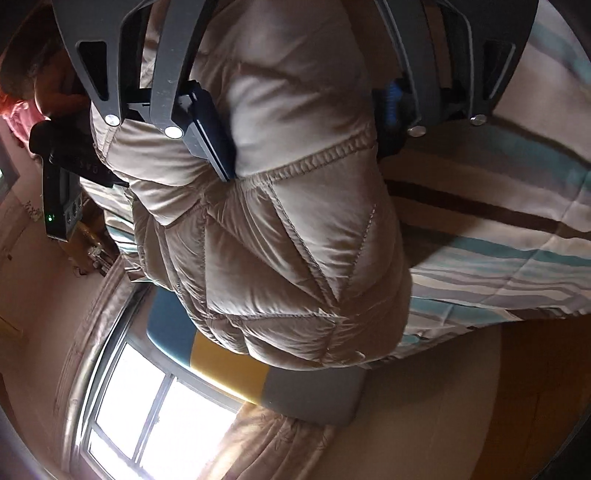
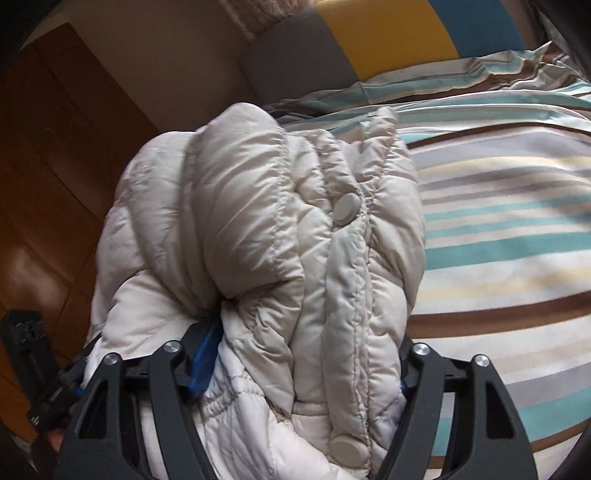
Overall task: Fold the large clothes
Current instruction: 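Lower the jacket bundle onto the bed and open both grippers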
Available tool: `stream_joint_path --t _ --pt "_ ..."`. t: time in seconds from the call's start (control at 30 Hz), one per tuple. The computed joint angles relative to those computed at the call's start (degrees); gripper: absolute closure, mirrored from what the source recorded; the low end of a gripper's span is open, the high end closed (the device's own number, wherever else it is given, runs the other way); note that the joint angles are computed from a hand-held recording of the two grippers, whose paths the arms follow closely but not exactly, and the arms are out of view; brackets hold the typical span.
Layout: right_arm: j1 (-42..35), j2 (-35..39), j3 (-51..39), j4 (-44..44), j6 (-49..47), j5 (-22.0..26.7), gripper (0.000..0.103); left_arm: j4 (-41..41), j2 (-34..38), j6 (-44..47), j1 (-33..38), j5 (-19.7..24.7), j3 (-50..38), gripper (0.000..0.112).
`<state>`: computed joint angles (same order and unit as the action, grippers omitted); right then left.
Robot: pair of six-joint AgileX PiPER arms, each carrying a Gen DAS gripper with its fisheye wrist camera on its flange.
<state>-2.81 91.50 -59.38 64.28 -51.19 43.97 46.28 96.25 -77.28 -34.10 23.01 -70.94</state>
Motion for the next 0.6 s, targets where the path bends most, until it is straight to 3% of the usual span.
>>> stream_joint_path --t 0.1,0.27,0.37,0.5,0.6 --pt "-0.85 -2.80 1.16 -2.73 3.42 -1.10 0.032 5.07 -0.68 -4.95 -4.08 7.02 -1.53 0.038" --pt "0.95 -8.88 5.22 -7.69 13.19 -4.94 0.030 16.73 -2.52 -14.67 -11.18 14.87 -2.18 0.031" --pt "2.94 -12.32 8.50 -10.74 18.91 -6.70 0.030 12.42 0.51 -6.44 -11.48 14.99 -7.70 0.030" --pt "9.22 -15.65 11.06 -20.76 26.55 -14.10 0.029 5.04 9.05 8.65 -11.71 23.74 -17.26 0.030" --pt "11.66 -12.45 9.50 -22.64 28.99 -17.48 0.025 4.58 9.64 7.71 -9.37 21.28 -15.36 0.026"
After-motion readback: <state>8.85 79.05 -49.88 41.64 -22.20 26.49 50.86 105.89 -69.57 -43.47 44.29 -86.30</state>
